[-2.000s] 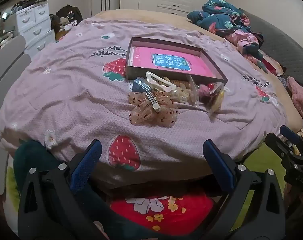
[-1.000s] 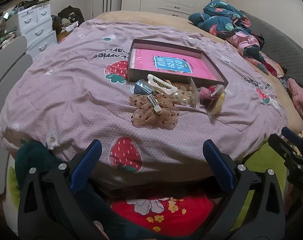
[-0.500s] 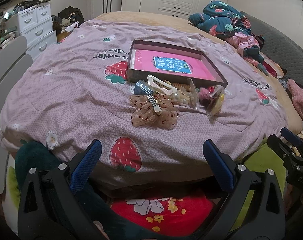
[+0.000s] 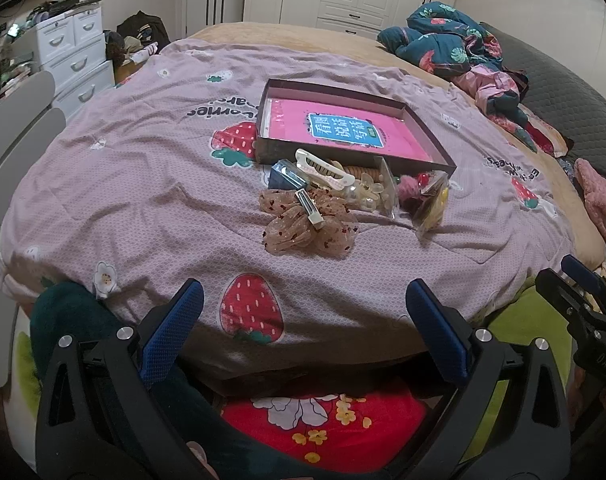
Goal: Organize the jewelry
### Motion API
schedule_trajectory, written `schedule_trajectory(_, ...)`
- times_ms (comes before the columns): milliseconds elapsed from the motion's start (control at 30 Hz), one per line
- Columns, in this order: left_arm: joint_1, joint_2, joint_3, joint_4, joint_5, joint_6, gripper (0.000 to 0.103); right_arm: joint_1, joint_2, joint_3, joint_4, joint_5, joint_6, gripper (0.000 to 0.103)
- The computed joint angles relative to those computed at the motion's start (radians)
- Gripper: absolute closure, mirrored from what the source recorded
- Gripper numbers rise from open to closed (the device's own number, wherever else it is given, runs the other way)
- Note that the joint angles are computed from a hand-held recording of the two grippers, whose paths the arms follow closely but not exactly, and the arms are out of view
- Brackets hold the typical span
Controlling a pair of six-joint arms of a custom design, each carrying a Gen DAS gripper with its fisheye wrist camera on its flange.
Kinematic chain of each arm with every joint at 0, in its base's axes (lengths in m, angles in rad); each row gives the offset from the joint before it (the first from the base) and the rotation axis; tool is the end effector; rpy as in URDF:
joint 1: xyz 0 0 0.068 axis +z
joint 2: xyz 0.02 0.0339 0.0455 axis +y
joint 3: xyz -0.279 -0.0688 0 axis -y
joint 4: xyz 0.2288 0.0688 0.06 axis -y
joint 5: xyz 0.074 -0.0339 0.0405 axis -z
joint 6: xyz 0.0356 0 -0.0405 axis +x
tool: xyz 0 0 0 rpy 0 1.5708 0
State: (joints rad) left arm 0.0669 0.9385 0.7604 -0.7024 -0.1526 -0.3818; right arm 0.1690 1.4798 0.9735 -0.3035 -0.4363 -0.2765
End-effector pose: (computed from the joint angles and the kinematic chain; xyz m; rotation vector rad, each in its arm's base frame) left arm 0.1597 0.0161 0.2729 -0.6075 2.3610 0.0466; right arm 0.2904 0.0648 0.2559 -0.7139 2.2197 0.4642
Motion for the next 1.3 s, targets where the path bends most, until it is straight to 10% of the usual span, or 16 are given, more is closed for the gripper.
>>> schedule_trajectory(1300,0.248,0.376,0.071,0.218,0.247,0.204,0.008,0.107,0.473,0.438,-0.099,0.062,-0.093,0.004)
